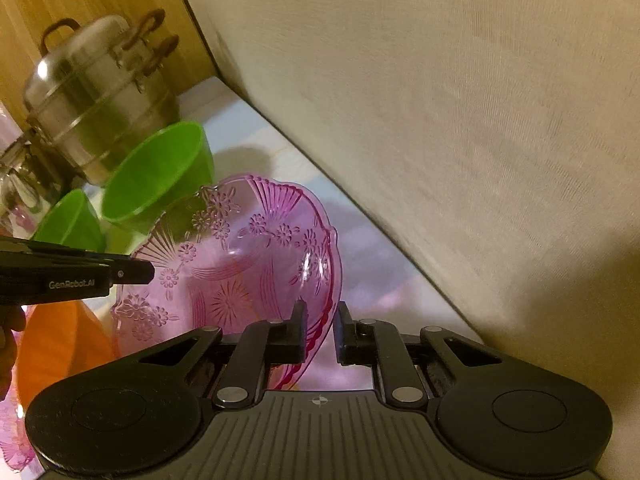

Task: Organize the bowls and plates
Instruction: 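Lift the pink plate with both grippers and carry it over another pink plate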

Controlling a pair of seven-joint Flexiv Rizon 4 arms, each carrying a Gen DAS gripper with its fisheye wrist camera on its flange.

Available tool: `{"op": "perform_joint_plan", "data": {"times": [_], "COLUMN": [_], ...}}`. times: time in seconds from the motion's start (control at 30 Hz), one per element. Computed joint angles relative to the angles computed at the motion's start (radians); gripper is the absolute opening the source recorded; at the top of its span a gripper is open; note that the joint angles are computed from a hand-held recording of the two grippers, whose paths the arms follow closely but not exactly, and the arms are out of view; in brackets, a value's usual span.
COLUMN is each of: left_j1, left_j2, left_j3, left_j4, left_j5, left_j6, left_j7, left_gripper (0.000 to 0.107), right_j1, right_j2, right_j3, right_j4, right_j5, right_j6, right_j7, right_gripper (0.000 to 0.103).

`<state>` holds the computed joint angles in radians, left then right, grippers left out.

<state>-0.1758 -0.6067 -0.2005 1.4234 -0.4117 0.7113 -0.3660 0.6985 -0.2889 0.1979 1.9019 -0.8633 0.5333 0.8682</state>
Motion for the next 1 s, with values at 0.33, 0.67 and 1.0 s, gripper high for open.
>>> {"op": "perform_joint_plan", "data": {"times": [0.33,0.67,1.0], "left_j1": [0.045,0.121,0.213], "left_j2": [0.097,0.182,0.203], "left_j3": [0.006,0.046,0.098], "left_j4": [0.052,0.088,0.065], "left_j5": [-0.078,-0.152,-0.178], "left_j6": [0.002,-0.011,-0.023], "left_j7": [-0.006,0.004,-0.015], "left_gripper": [0.013,0.013,0.013], "right_j1": [0.032,0.077,0.125], "right_j2": [0.014,-0.042,-0.201], "right_j3": [0.010,-0.015,-0.094], "right_j4": [-0.082,-0.229,-0.471], "right_j5": [-0.036,-0.096,-0.097], "right_j6": [-0.087,-0.113,-0.025], "right_j7": [-0.064,-0.175,-0.362], "right_gripper": [0.013,0.012,0.012]}}
